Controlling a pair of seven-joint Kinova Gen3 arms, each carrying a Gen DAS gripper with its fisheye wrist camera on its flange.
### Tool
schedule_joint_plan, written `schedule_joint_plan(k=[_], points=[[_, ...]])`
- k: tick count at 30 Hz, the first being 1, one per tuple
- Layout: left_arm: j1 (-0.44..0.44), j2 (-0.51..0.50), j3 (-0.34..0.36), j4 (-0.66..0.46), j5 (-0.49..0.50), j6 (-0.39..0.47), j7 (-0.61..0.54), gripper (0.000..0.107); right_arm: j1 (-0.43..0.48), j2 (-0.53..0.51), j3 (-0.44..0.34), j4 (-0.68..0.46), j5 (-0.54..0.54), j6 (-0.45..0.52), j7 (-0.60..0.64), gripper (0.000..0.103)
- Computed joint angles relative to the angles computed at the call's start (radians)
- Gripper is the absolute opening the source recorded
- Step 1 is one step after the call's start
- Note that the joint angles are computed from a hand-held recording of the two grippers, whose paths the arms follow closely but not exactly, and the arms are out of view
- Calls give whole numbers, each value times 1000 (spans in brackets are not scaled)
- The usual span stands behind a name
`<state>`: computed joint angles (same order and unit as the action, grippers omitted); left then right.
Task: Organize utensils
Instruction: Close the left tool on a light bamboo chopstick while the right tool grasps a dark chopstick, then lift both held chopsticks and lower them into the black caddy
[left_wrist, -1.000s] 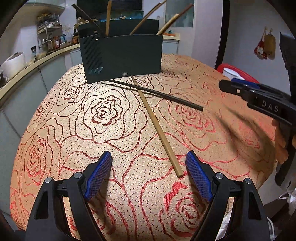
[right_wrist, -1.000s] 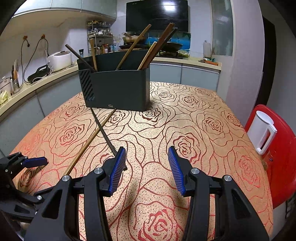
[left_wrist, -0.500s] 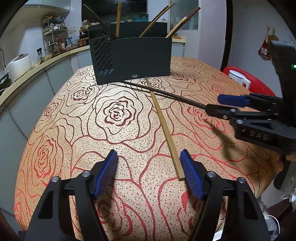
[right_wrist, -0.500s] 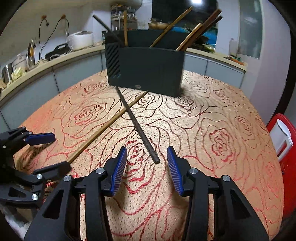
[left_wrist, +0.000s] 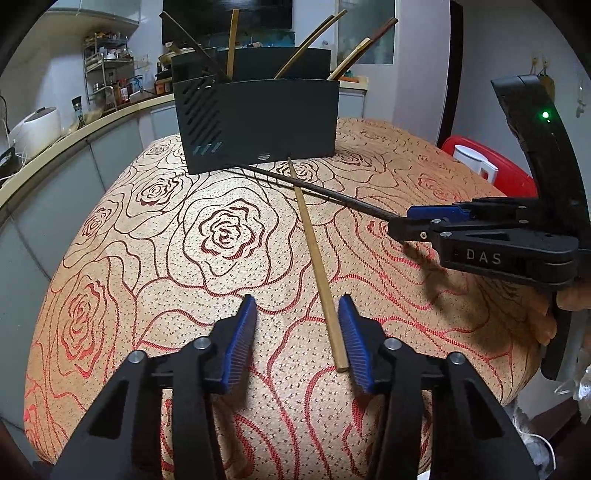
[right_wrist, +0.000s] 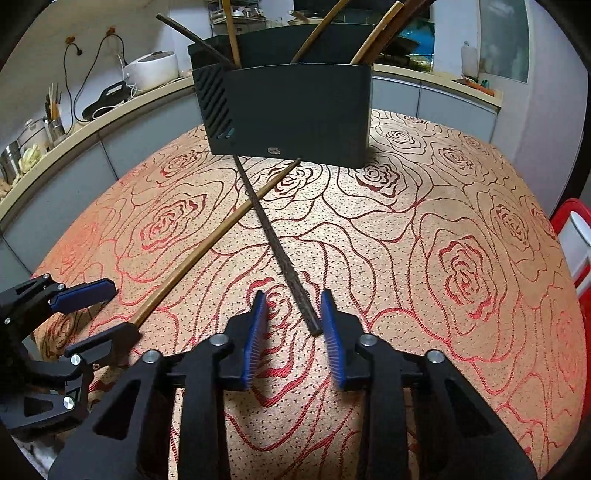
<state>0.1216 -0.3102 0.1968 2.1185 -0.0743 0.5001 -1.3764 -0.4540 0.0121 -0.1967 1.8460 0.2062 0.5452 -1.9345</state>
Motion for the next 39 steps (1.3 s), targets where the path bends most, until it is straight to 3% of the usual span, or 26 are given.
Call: schedule_joint_plan(k=[4, 11, 21, 31, 39], points=[[-14, -1, 21, 6, -19, -14, 21, 27, -4, 2, -1, 0, 17, 0, -10, 14], [-1, 3, 4, 6, -16, -21, 12, 6, -16, 0, -7, 6, 70, -2, -54, 13], [10, -18, -38, -8, 8, 10, -45, 6, 4, -40, -2, 36, -8, -34, -16, 11], [-4, -126, -96, -47, 47, 23, -142, 6, 77, -226, -19, 79, -94, -104, 14, 8], [5, -183, -126, -118, 70, 23, -223, 6, 60, -304, 58, 41, -240, -137, 161, 7]])
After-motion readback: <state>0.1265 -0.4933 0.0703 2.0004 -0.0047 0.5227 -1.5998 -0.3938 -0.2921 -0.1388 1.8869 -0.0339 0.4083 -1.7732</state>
